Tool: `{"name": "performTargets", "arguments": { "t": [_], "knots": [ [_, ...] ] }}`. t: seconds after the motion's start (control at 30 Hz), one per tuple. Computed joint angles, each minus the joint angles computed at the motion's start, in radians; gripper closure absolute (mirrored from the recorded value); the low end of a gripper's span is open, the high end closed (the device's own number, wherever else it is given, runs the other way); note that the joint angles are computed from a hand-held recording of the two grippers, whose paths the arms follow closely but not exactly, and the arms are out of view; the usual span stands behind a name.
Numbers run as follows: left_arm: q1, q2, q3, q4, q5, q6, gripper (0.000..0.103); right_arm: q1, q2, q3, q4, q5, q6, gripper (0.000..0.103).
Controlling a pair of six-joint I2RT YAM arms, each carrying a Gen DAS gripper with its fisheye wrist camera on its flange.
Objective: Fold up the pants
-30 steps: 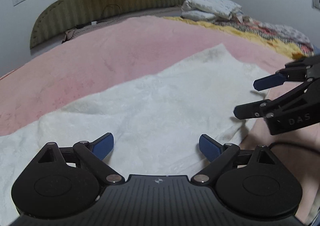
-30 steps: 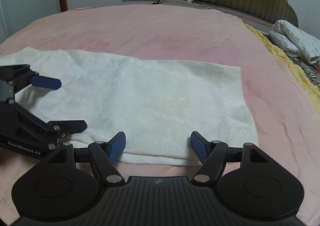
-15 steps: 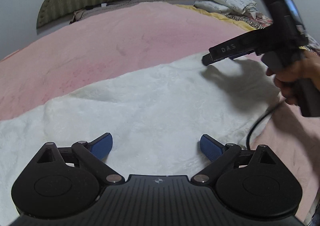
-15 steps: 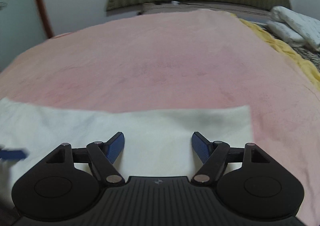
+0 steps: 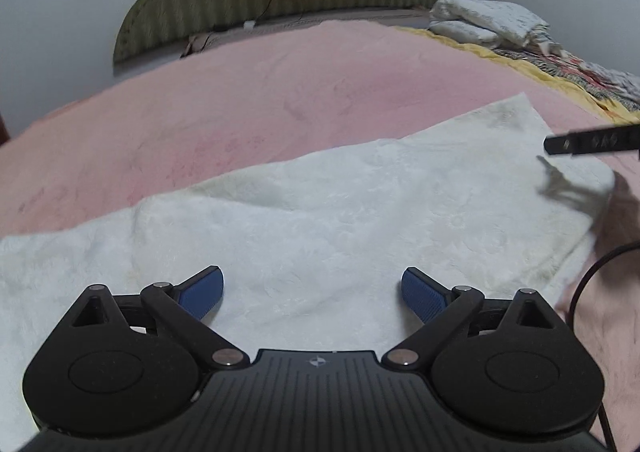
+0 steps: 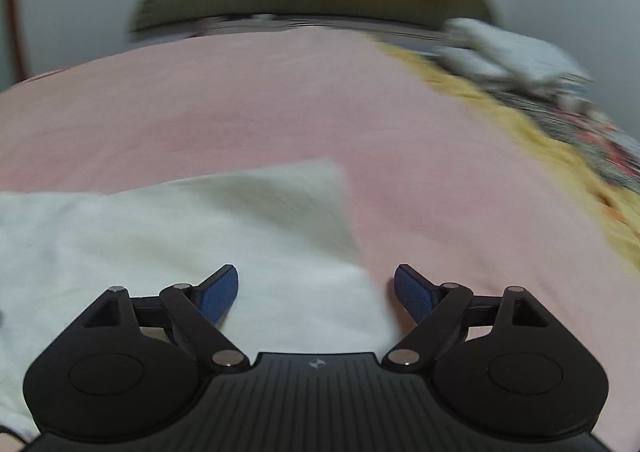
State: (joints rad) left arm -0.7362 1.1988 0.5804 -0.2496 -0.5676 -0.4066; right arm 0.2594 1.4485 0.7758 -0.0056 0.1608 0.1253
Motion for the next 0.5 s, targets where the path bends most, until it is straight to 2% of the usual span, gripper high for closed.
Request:
{"name": "performTargets", "arguments": {
  "t": [0.1,0.2,0.3,0.43,0.5],
  "knots": [
    [-0.046,0.019,-0.014,0.037,-0.103,-0.015,0.005,-0.053,-0.148,-0.103,0.015,-0.184,0.041,0.017],
    [-0.056,0.051,-0.03,0.063,-0.163,-0.045,0.001,-0.049,-0.141,-0.088,-0.024,-0.319,0.0,0.015],
    [-0.085,0.045,-0.059,0.09,-0.201,-0.059,0.001,-0.028,-0.02,0.003,-0.028,-0.332,-0.024,0.015],
    [-0.104,0.057,-0.07,0.111,-0.237,-0.044,0.0,-0.058,0.174,0.152,0.008,-0.367,0.052,0.015],
    [-0.084,0.043,-0.078,0.117,-0.206,-0.04,0.0,-0.046,0.219,0.185,0.027,-0.278,0.078,0.015]
  ]
}}
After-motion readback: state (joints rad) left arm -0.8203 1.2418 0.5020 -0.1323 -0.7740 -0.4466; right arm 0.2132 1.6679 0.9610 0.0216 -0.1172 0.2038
